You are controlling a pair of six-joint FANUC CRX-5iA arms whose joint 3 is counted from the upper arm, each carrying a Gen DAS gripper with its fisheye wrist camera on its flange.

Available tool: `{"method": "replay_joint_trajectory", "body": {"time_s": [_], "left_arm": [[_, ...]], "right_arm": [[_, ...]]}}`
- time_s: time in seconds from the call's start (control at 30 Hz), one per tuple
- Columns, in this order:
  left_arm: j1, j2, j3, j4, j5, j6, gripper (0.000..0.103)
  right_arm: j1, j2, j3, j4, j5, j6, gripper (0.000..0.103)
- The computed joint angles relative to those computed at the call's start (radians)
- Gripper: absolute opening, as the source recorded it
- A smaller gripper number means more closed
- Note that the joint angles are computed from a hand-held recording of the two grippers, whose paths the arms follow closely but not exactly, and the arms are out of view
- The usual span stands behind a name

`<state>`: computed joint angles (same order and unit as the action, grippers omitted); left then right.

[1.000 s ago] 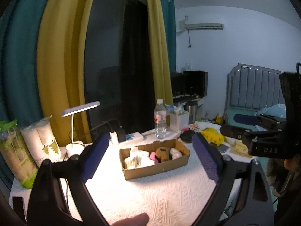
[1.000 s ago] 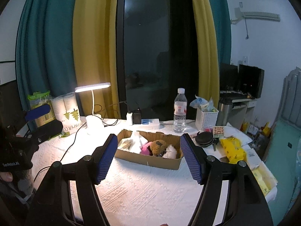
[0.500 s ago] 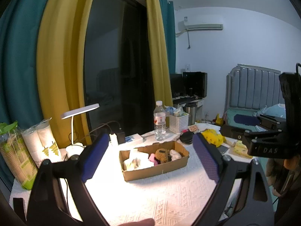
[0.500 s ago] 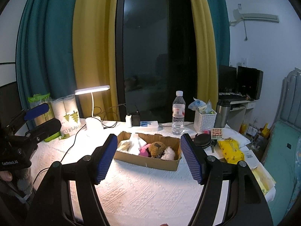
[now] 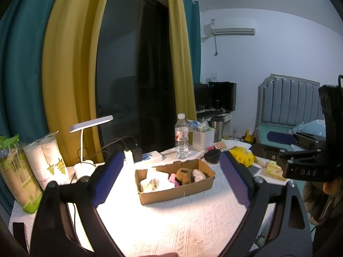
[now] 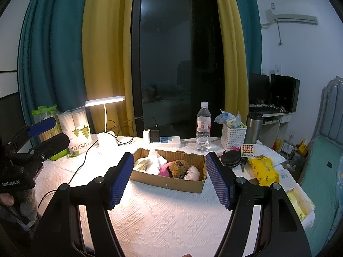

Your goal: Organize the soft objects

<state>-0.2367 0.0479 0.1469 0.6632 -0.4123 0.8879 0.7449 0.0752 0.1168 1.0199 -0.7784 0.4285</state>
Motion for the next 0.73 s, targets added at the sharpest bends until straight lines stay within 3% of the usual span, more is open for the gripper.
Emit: {"method": "replay_joint_trajectory", "body": {"time_s": [0.73], "left_arm": [[-0.015,-0.005,-0.010,0.009,0.009,-0.025,0.093]], "right_arm": [[-0.002,0.000,-0.005,0.002,0.006,-0.005,0.073]]}}
